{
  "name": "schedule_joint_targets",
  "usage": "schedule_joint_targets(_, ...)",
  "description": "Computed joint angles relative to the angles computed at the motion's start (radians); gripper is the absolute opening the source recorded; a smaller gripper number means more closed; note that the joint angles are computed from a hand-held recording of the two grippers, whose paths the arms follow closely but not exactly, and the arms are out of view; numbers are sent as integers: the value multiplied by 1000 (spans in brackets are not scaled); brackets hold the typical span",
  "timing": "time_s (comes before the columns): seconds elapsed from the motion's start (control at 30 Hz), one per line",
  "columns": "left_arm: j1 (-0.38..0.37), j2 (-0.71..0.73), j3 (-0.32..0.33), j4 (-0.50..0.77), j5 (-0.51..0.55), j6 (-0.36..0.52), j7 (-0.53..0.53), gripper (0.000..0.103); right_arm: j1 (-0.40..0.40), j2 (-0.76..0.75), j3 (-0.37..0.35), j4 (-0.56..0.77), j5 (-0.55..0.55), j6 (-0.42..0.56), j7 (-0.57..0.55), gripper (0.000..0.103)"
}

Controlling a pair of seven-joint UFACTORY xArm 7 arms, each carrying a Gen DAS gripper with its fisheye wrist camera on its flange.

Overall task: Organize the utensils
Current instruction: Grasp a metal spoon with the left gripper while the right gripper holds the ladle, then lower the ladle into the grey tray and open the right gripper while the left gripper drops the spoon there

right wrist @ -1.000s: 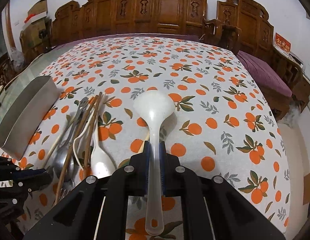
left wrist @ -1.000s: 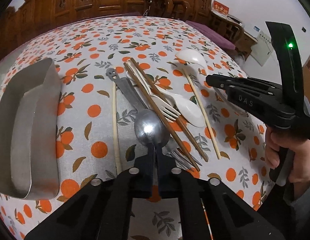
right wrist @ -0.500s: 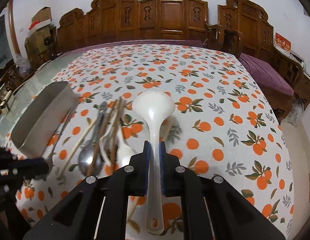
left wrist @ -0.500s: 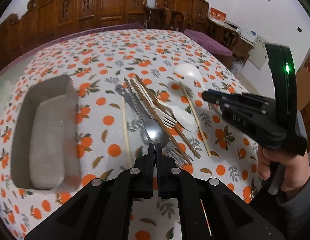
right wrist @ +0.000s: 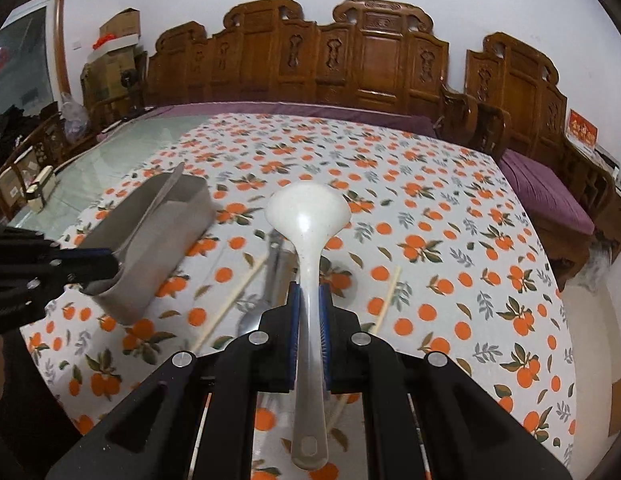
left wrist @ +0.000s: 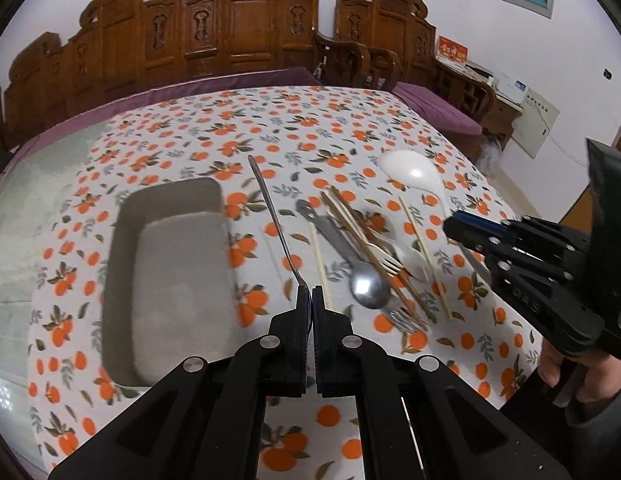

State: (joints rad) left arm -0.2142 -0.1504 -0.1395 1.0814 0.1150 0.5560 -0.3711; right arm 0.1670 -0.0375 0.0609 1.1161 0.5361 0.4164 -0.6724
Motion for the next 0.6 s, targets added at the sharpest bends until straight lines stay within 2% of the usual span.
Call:
schedule_joint_targets(0.27,33,-12,29,-9,-2,23,36,1,34,-26,17,4,-18,4,37,11)
schedule_joint_targets(0.6,75,11,73,-25,-91,41,124,1,72,-11,41,39,-103,21,113,11)
